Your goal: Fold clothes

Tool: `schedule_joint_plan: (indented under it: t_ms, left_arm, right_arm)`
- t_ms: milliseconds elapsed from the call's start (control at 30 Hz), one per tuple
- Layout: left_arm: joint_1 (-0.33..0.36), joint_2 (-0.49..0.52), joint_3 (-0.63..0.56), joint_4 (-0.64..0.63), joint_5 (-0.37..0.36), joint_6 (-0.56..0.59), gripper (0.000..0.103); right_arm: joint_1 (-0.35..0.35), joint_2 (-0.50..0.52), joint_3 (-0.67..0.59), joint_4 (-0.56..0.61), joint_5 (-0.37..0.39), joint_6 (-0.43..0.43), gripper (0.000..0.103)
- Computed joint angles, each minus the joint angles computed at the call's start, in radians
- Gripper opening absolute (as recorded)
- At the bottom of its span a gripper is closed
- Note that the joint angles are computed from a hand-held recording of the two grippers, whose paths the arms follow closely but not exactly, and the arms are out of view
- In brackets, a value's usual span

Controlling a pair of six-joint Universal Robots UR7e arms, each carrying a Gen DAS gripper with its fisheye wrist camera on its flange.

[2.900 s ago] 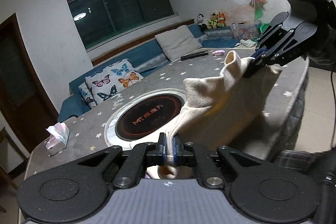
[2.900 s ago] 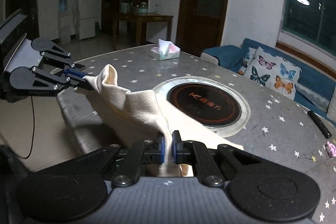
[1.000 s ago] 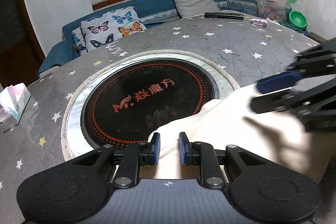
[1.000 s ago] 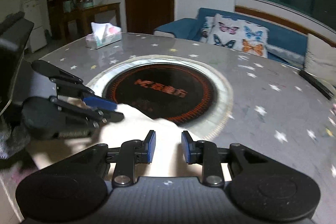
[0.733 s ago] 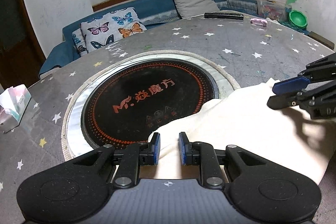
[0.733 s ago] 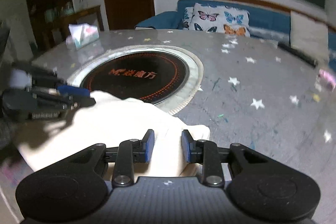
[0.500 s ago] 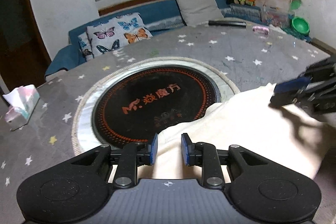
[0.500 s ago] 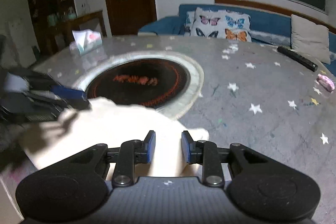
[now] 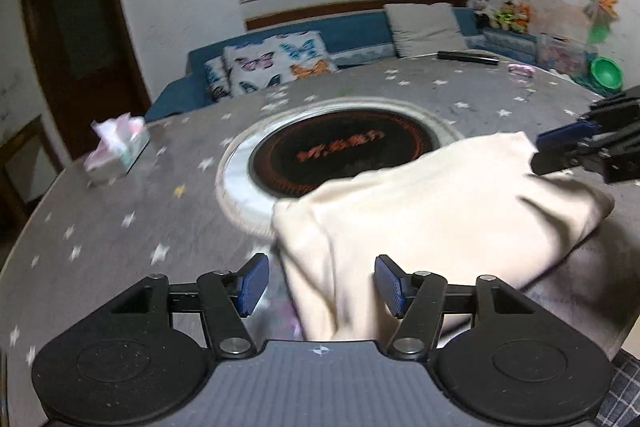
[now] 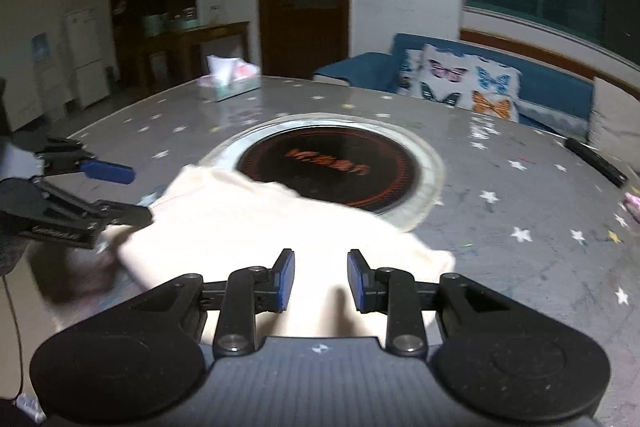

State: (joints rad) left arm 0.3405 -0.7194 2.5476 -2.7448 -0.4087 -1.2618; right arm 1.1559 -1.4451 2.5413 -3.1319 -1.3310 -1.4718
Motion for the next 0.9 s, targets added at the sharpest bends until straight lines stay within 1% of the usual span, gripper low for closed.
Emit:
schedule_joint_plan:
  t_ms: [133,200,267,300,433,467,533,633,767,833,900]
  left_arm:
    - [-0.015,-0.003,-0.003,0.1,-0.015,-0.111,0.065]
    - [-0.017,0.004,-0.002,0.113,-0.019,-0.136,0.066]
    - [-0.018,0.006,-0.003,0.135,-0.02,-0.161,0.067]
    - [-0.02,0.005,-0.003,0.143,-0.02,-0.169,0.067]
    - [-0.03,-0.001,-0.009,0.188,-0.019,-0.194,0.068]
    - [-0.031,0.001,-0.011,0.2,-0.018,-0.199,0.068]
    - [-0.025,0.009,-0.022,0.233,-0.016,-0.214,0.075]
    - [-0.025,0.012,-0.035,0.284,-0.012,-0.245,0.077]
    - [-0.036,-0.018,-0.038,0.346,-0.009,-0.281,0.079]
    - [-0.04,-0.035,-0.043,0.399,0.005,-0.319,0.086]
    - [-0.034,-0.044,-0.045,0.411,0.017,-0.331,0.087]
  right_arm:
    - [-0.03,-0.017,0.027,0.039,0.0,-0.06,0.034]
    - [-0.038,-0.005,0.03,0.032,-0.021,-0.065,0.034]
    - [-0.047,0.023,0.033,-0.005,-0.045,-0.072,0.035]
    - [-0.054,0.021,0.038,-0.015,-0.042,-0.079,0.035]
    - [-0.082,-0.044,0.052,0.043,-0.011,-0.091,0.036]
    - [-0.088,-0.057,0.052,0.055,-0.011,-0.091,0.038]
    - [-0.106,-0.056,0.045,0.065,-0.019,-0.079,0.039]
    - [-0.126,-0.069,0.028,0.108,-0.023,-0.05,0.039]
    - [-0.109,-0.098,0.019,0.141,-0.024,-0.041,0.039]
    - [-0.101,-0.098,0.014,0.143,-0.006,-0.038,0.039]
    - [-0.088,-0.074,0.007,0.116,0.013,-0.015,0.039]
